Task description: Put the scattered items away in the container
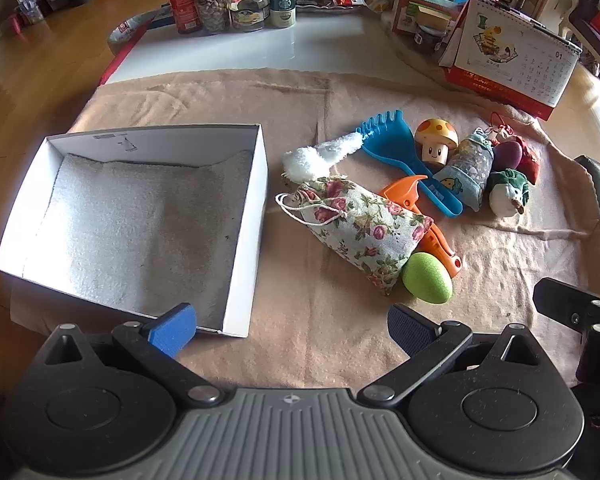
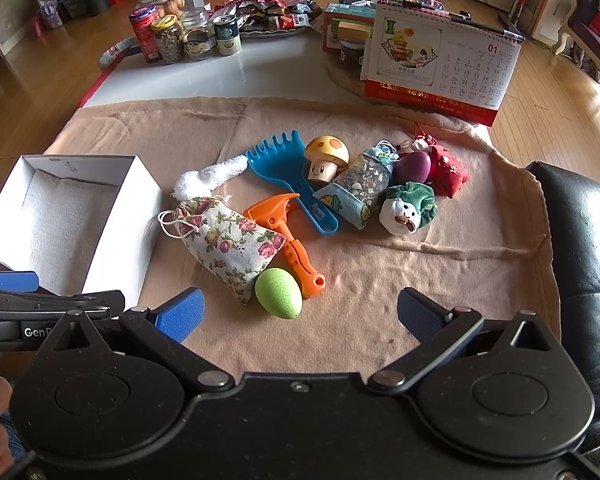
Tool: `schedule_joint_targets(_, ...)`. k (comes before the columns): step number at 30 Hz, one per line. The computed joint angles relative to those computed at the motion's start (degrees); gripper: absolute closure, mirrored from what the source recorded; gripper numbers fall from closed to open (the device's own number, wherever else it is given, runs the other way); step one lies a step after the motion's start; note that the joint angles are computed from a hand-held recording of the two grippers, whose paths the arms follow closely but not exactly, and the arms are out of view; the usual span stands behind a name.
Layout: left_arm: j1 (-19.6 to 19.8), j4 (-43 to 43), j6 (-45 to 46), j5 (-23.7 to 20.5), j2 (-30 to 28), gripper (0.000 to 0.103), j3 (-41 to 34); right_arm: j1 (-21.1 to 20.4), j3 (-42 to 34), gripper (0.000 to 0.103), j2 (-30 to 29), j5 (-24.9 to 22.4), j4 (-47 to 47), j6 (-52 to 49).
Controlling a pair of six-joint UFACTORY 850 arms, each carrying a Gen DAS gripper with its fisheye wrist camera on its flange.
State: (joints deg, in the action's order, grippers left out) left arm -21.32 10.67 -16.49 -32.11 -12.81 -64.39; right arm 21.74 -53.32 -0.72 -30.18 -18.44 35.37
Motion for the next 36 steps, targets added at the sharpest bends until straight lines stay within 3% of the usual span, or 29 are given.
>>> schedule_joint_targets(36, 0.09, -0.41, 1.02, 0.14, 0.03, 0.001, 0.34, -0.03, 0.61, 0.003, 0.38, 0.24, 0.86, -1.61)
